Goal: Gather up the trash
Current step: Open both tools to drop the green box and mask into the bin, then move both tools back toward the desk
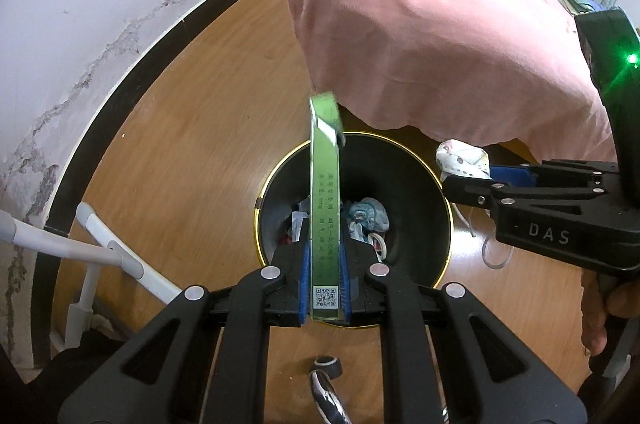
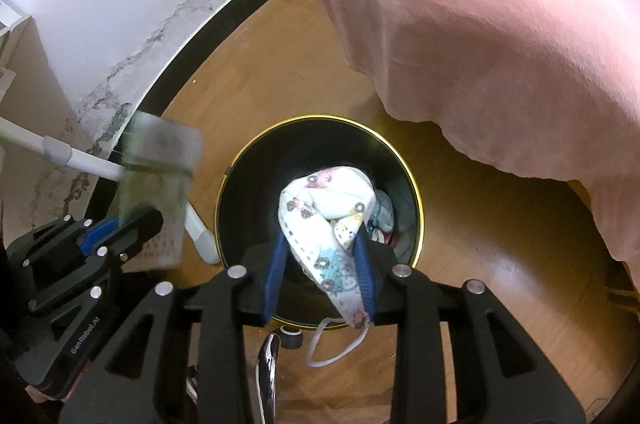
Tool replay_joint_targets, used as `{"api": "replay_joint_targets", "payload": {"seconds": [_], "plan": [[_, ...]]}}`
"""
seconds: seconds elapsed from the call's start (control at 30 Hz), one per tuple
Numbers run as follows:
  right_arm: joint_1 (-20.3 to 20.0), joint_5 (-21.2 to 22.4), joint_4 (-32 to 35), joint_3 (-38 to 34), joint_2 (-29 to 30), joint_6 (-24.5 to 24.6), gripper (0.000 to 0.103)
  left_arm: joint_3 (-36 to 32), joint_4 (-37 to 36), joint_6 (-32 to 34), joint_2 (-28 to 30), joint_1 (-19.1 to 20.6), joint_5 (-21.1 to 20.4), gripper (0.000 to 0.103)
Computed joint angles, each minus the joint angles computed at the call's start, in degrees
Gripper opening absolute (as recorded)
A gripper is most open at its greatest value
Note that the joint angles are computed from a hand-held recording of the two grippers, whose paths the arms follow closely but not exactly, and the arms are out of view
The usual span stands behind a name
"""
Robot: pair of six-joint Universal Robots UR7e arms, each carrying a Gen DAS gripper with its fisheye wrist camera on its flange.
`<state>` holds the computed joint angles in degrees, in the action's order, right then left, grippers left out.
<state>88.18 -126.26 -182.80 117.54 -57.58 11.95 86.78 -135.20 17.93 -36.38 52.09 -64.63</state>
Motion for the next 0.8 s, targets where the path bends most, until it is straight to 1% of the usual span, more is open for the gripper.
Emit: {"api": "replay_joint_targets", "payload": {"seconds": [0.03,0.1,0.17,0.23,0.27,0.3,0.33,0.4,0.43,0.47,0.5,0.57,0.67,0.77,0.8], "plan": [[0.14,-0.17,-0.08,-0.01,-0.09,-0.21,0.038,0.08,-0.19,0.11,-0.02,-0.02,0.08,0.011],[0.37,-0.44,-0.33,0.02,-0.32,-0.56,0.043,0.02,0.17,0.21,-0.09,0.03,-0.27,0.011],[0.47,-0.38,-0.44,0.2,-0.75,-0.68,0.046,0.13,0.14,0.42,-0.2,-0.08,-0.28,0.011],[0.62,-0.35,-0.64,0.41,-1.1,-0.86,0.056,0.17,0.02,0.46,-0.27,-0.17,-0.31,0.014],[0.74,-0.39,-0.79,0.53,-1.28,-1.05,0.058,0.15,0.01,0.37,-0.31,-0.2,-0.29,0.016],[0.91,-0.74,-0.96,0.55,-1.32,-1.23,0.06,0.17,0.01,0.33,-0.34,-0.2,-0.26,0.025],[1.03,-0.67,-1.1,0.67,-1.47,-1.39,0.062,0.2,-0.13,0.27,-0.41,-0.22,-0.28,0.038],[1.27,-0.92,-0.77,0.66,-1.76,-1.34,0.065,0.59,-1.14,0.42,-0.74,-0.24,-0.48,0.05],[1.32,-0.8,-0.61,0.67,-1.91,-1.35,0.069,0.77,-1.59,0.47,-0.95,-0.27,-0.59,0.055],[1.42,-0.91,-0.3,0.6,-1.99,-1.43,0.071,0.86,-1.71,0.42,-1.15,-0.3,-0.56,0.059],[1.58,-1.4,-0.05,0.45,-1.93,-1.47,0.074,0.97,-1.83,0.47,-1.34,-0.34,-0.45,0.065],[1.87,-1.59,0.18,0.39,-2.07,-1.51,0.075,1.44,-2.79,0.72,-1.85,-0.48,-0.12,0.069],[2.46,-2.1,0.34,0.3,-2.53,-1.66,0.075,1.34,-2.3,0.71,-2.25,-0.68,0.07,0.074],[3.44,-3.07,0.18,0.62,-3.83,-2.04,0.076,1.98,-2.17,1.44,-3.08,-1.52,0.68,0.082],[3.89,-3.51,0.0,0.86,-4.41,-2.22,0.078,2.19,-1.91,1.83,-3.4,-1.96,0.77,0.086]]}}
